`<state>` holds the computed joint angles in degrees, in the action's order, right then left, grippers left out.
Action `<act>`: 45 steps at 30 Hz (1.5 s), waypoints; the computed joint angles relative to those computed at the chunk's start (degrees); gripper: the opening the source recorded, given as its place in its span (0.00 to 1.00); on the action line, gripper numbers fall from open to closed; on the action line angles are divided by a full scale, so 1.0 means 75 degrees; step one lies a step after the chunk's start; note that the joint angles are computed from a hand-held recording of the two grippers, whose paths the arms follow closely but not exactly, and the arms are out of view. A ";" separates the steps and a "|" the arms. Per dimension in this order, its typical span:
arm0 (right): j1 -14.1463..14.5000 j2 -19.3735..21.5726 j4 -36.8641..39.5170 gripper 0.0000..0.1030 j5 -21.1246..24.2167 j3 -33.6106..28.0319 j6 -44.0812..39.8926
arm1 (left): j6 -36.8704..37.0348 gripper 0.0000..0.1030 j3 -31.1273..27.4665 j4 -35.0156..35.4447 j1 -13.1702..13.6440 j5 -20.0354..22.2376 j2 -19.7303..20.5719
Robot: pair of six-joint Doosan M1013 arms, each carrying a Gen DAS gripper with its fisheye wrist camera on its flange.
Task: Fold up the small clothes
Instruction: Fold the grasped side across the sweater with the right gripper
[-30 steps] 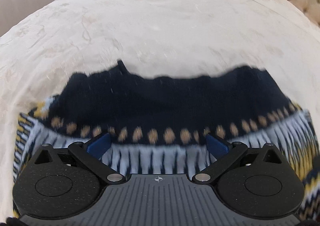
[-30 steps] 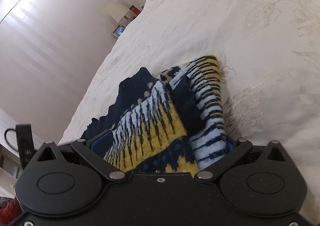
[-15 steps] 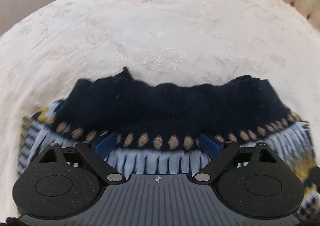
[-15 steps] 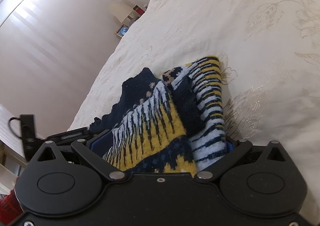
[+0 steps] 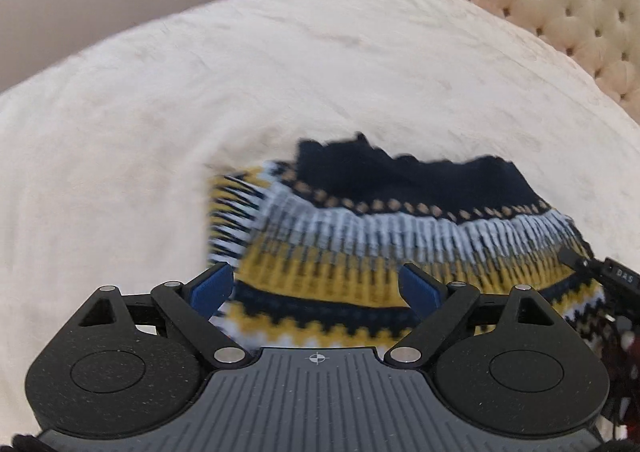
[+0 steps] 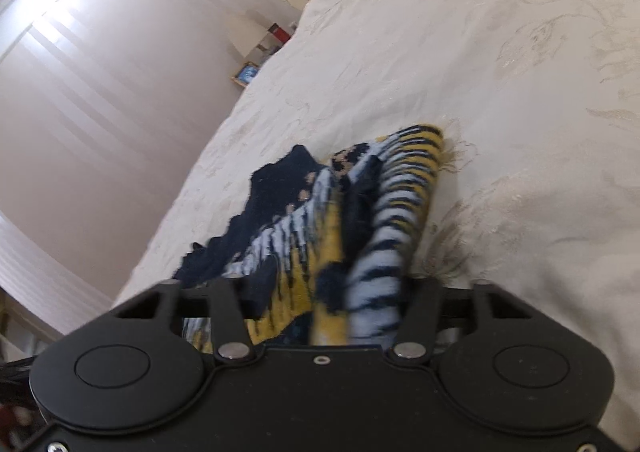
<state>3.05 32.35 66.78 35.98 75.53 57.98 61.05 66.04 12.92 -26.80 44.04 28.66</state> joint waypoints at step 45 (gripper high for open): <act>0.2653 0.0380 -0.6700 0.29 0.0742 -0.2335 0.3141 | 0.0165 0.87 0.0274 -0.1504 0.1107 -0.0571 -0.0086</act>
<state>22.95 35.20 16.53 41.54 58.02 81.54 62.29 68.10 1.64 -18.50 39.76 28.02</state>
